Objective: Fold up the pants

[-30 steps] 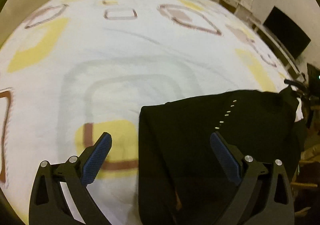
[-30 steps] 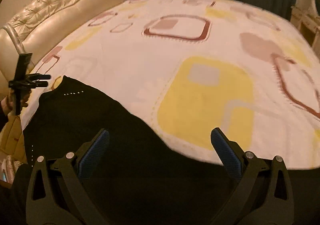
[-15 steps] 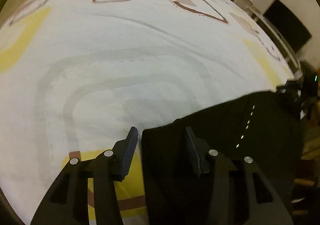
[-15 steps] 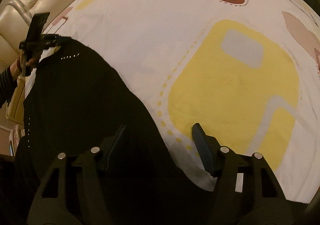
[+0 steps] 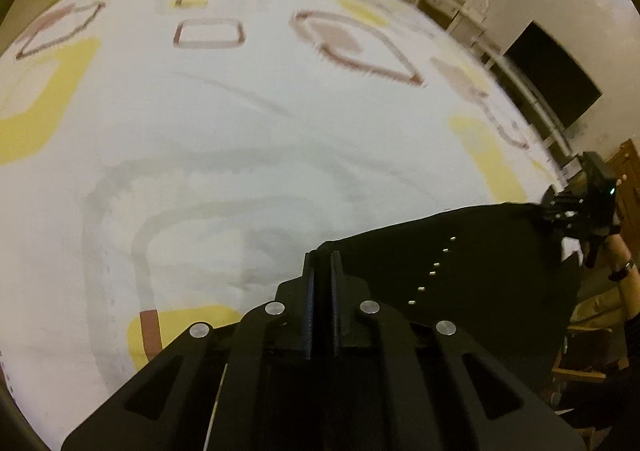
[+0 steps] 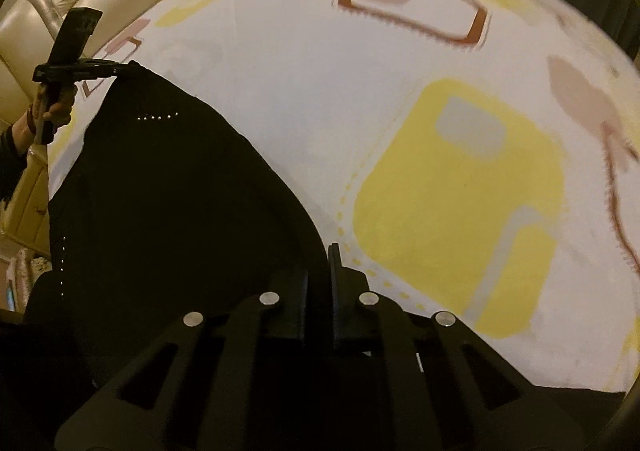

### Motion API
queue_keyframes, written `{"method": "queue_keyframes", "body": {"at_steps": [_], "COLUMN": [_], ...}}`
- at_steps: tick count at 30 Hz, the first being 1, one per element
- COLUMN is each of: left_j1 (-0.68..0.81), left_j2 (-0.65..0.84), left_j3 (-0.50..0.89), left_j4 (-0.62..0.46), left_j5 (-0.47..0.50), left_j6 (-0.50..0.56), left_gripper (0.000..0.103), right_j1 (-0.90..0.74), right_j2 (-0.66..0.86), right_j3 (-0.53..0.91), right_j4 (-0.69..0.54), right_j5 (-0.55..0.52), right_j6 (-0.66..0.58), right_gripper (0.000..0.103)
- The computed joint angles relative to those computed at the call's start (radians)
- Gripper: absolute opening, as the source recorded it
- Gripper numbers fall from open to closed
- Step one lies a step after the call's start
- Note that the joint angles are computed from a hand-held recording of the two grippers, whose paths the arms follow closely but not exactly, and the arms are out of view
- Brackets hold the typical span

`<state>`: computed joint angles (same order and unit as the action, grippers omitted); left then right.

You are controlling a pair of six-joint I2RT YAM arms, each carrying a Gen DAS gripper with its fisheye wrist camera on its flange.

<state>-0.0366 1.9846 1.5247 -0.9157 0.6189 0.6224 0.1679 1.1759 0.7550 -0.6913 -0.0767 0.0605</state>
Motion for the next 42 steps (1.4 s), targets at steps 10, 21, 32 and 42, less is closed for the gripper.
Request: {"method": "queue_keyframes", "body": {"at_steps": [10, 21, 32, 42], "left_j1": [0.174, 0.456, 0.585, 0.694], "left_j2": [-0.277, -0.435, -0.398, -0.399], "left_j3": [-0.197, -0.456, -0.666, -0.673], "left_j4": [-0.16, -0.394, -0.258, -0.313], "left_j5": [0.207, 0.192, 0.05, 0.027], "left_j6": [0.171, 0.547, 0.611, 0.73], "left_gripper": [0.006, 0.006, 0.007, 0.008], "right_j1": [0.675, 1.414, 1.614, 1.714], "right_j2": [-0.319, -0.011, 0.24, 0.217], "right_j3": [-0.019, -0.021, -0.034, -0.051], "right_j4": [-0.261, -0.396, -0.273, -0.279], "right_j5": [0.505, 0.717, 0.635, 0.683], "right_j6": [0.504, 1.321, 1.578, 1.78], "right_gripper": [0.008, 0.008, 0.011, 0.025]}}
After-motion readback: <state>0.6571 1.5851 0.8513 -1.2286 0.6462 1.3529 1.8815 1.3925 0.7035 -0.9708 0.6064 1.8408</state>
